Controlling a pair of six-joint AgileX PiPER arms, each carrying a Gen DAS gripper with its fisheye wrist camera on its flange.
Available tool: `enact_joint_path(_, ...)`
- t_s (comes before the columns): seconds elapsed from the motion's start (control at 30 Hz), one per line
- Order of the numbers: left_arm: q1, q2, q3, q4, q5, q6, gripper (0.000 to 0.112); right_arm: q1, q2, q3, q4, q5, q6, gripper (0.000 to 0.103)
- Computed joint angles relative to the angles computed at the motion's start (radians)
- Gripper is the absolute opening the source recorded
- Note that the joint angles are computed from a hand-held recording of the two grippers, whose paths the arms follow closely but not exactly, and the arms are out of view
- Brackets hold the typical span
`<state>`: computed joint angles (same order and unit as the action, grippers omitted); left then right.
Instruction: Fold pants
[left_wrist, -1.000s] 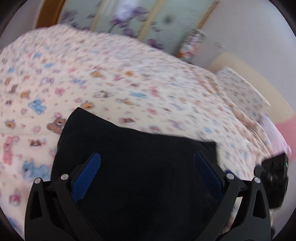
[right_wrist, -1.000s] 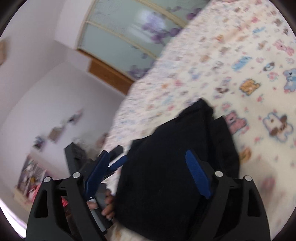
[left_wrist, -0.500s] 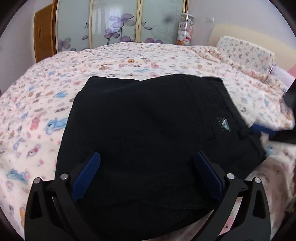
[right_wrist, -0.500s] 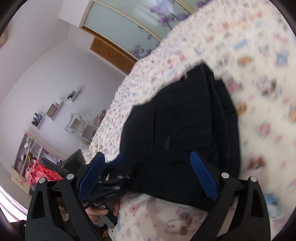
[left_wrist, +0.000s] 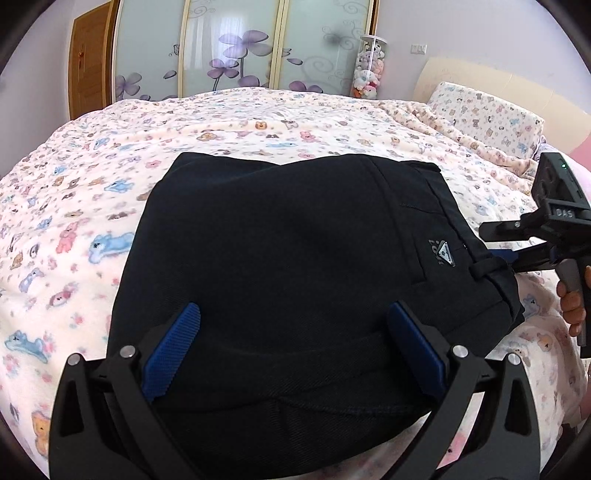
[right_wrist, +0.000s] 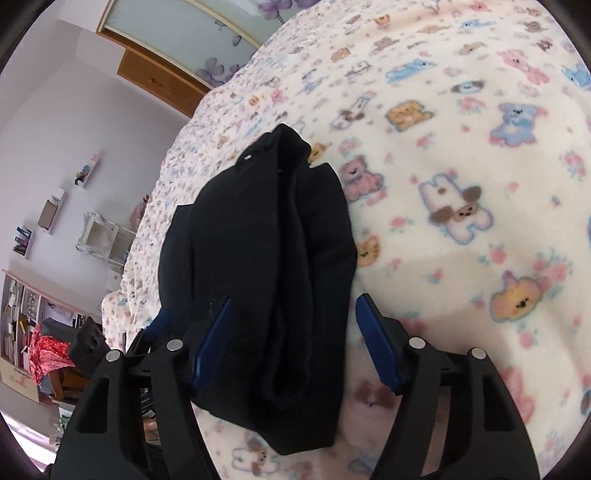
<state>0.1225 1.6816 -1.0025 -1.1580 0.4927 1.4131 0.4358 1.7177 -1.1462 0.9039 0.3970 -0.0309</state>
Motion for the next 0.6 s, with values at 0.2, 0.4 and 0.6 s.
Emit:
enact_joint_path(0.2,0.012,0.006,-0.006,-0.012,0.019,0.007,0.101,0.004,0.053,-0.054,0.177,0.045,-0.221,0.070)
enact_joint_path(0.4,0.022,0.007,-0.007,-0.026,0.037,0.017,0.101,-0.024,0.121,-0.078,0.320,0.062,-0.336,0.070)
enact_joint_path(0.6,0.027,0.007,-0.006,-0.033,0.041,0.017,0.101,0.026,0.101,-0.106,0.178,0.011,-0.257,0.053)
